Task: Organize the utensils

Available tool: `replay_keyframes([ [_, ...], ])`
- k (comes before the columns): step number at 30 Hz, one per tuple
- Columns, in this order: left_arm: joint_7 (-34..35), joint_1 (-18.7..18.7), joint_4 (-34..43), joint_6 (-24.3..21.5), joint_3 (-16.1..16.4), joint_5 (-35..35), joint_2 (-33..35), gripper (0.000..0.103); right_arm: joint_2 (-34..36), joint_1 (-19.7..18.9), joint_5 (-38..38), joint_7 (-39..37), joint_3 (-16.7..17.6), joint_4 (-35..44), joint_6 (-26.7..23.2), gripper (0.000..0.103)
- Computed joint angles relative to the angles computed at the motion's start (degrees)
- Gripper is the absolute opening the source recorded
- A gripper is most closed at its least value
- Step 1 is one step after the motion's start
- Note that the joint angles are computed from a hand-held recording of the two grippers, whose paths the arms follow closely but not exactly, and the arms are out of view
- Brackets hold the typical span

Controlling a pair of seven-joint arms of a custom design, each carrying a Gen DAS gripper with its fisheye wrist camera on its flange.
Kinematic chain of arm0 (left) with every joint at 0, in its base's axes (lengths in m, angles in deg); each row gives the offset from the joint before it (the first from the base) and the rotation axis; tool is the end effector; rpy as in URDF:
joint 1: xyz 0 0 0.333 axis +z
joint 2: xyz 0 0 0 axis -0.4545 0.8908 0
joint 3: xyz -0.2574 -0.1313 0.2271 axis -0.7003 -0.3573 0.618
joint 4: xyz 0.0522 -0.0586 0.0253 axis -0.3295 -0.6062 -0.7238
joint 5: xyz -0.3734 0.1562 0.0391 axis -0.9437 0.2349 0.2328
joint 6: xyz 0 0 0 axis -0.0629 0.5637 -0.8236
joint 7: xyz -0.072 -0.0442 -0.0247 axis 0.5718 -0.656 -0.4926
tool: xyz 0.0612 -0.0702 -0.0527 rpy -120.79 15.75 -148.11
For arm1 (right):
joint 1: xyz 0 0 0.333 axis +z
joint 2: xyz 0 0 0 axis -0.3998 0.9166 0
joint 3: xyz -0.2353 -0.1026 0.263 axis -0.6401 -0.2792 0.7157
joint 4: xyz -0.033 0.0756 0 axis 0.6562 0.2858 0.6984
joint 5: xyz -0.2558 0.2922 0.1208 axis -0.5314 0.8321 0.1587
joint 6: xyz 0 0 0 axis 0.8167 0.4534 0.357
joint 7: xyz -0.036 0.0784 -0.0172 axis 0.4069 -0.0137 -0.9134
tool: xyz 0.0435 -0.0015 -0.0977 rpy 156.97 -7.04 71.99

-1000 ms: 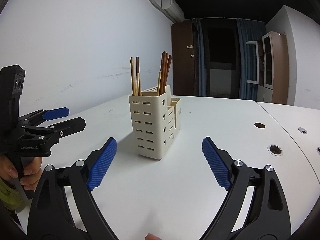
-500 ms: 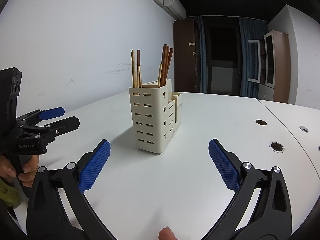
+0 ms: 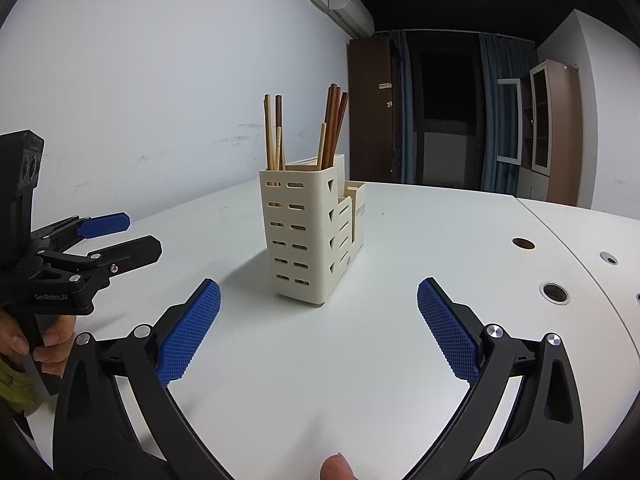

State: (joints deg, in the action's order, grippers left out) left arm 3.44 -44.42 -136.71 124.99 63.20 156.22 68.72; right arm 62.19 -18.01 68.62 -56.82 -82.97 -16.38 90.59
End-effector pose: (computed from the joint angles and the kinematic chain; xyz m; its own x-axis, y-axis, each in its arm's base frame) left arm 0.6494 -0.2966 0.5678 -0.0285 -0.9995 -0.0152 -0.3659 0.0245 -0.9303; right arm 0.7080 0.1015 0.5382 0.5716 -0.8200 -0.0301 -0.2718 -0.1545 -0.9499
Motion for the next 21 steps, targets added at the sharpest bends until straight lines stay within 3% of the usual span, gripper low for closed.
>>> replay_keyframes([
  [21, -1.08, -0.42, -0.09, -1.72, -0.48, 2.42, -0.18, 0.097, -0.28, -0.19, -2.14, 1.42, 0.17, -0.62, -0.38, 0.095],
])
